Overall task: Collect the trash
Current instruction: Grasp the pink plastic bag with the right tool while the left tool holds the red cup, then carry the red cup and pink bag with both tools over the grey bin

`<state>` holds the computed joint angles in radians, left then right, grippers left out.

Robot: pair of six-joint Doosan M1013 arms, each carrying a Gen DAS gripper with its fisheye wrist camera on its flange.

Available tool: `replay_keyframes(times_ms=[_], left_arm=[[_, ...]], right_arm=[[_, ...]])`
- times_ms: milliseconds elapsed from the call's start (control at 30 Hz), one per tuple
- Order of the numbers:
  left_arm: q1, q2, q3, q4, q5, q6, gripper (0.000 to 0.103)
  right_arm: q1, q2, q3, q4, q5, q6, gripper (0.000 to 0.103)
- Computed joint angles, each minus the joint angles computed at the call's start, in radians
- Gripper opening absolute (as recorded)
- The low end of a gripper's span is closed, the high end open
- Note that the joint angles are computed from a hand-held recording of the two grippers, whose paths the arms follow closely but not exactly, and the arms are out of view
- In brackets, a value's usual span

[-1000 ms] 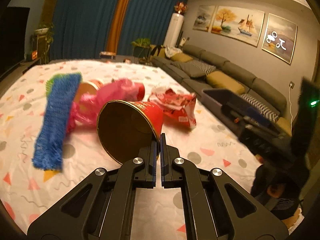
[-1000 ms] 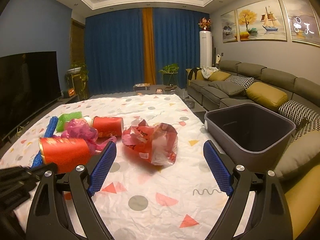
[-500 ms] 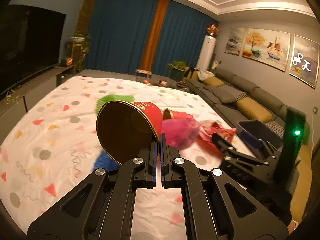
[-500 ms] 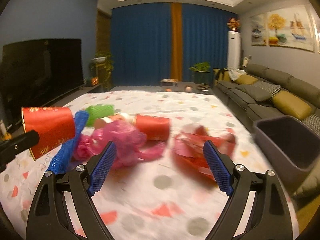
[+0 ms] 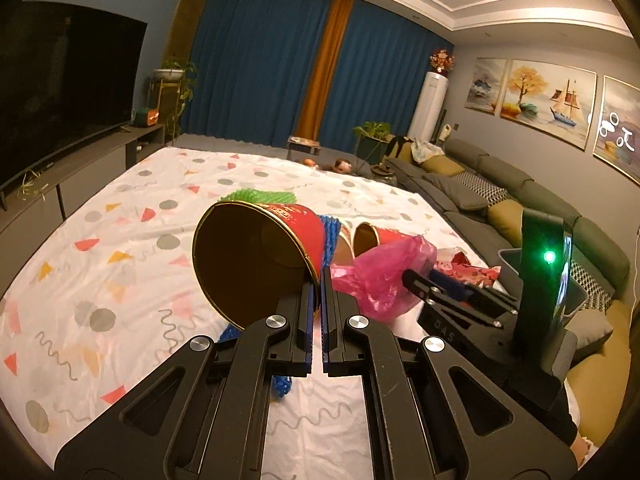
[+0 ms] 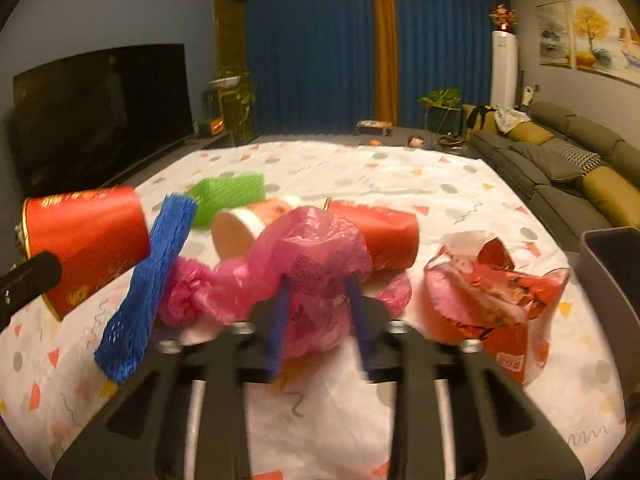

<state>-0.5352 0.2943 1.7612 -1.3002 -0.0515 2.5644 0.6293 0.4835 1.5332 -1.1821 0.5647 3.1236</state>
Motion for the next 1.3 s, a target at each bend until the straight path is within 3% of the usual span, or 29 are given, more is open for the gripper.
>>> replay_keyframes(times_ms=[100,300,867,1300], left_arm=[[-0.001,0.003,-0.002,-0.083,0.003,0.079,0.002],[-0.009,0.001,-0.005,-0.287,-0.001,0.286,0.002],[-0.070,-0.012,-0.011,-0.243,-0.039,0.281,0.002],[-0.100,-0.008,-0.026,-0.221,-0.037,0.282,0.002]], right_arm=[[0.001,-0.010,0.018,-0.021,-0.014,0.021,0.008],[0.012,-0.046,0.062,-0.122,-0.004,0.127,0.005],[0.042,-0.159,0.191,-0.336,0.078,0.339,0.004],[0.042,-0.207,0.246,-0.390,0.124,0.409,0.003]])
